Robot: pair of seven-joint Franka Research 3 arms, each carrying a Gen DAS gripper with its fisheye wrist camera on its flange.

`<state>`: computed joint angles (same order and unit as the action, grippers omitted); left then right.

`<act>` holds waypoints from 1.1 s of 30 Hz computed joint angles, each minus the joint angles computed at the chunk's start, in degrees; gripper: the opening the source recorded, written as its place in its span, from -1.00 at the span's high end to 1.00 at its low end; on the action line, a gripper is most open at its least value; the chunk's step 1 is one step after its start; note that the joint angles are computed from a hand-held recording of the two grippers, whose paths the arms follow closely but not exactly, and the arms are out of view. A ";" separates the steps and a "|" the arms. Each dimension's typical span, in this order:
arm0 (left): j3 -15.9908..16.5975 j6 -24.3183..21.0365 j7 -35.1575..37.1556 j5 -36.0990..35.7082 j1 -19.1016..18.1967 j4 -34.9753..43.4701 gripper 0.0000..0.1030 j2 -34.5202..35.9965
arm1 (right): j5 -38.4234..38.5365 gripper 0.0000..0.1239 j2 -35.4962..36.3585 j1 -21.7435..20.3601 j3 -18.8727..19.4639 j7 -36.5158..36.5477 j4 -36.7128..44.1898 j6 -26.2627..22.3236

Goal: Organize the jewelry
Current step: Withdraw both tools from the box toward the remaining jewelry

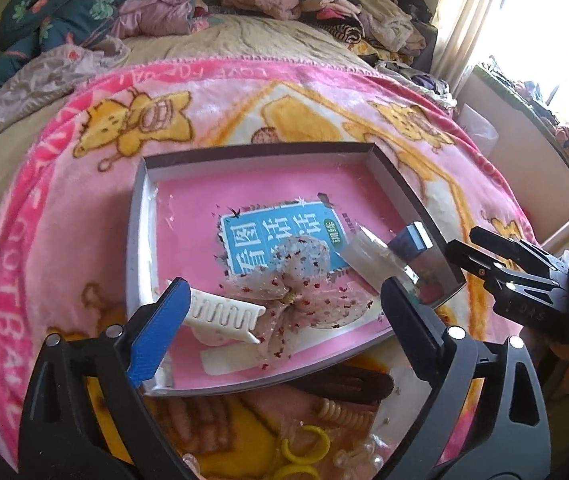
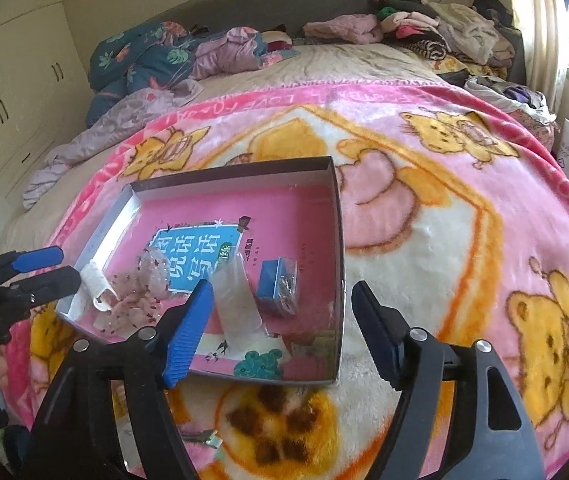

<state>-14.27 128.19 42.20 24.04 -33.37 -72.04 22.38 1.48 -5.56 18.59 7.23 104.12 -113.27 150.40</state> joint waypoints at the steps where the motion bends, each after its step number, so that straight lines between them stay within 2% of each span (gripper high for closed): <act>1: 0.02 0.28 -0.07 -0.04 0.12 -0.40 -0.71 -0.36 | -0.58 -0.12 -0.35 -0.07 0.11 0.63 -0.20 0.03; 10: -0.45 4.76 -2.03 0.63 1.98 -8.04 -0.71 -6.17 | -4.67 -0.12 -3.09 -0.44 1.55 4.98 -1.84 0.31; 21: -1.71 7.92 -6.90 2.22 3.94 -16.47 -0.71 -12.07 | -4.48 -0.12 -5.54 0.58 2.84 4.46 -3.39 -0.26; 33: -3.16 7.70 -9.77 4.29 4.53 -21.07 -0.71 -15.76 | -1.64 -0.12 -8.10 1.59 3.35 1.96 -5.74 -0.69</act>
<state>-17.43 135.89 32.43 28.34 -28.84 -93.10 6.61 -0.16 -13.66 20.18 10.58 106.09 -119.02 149.71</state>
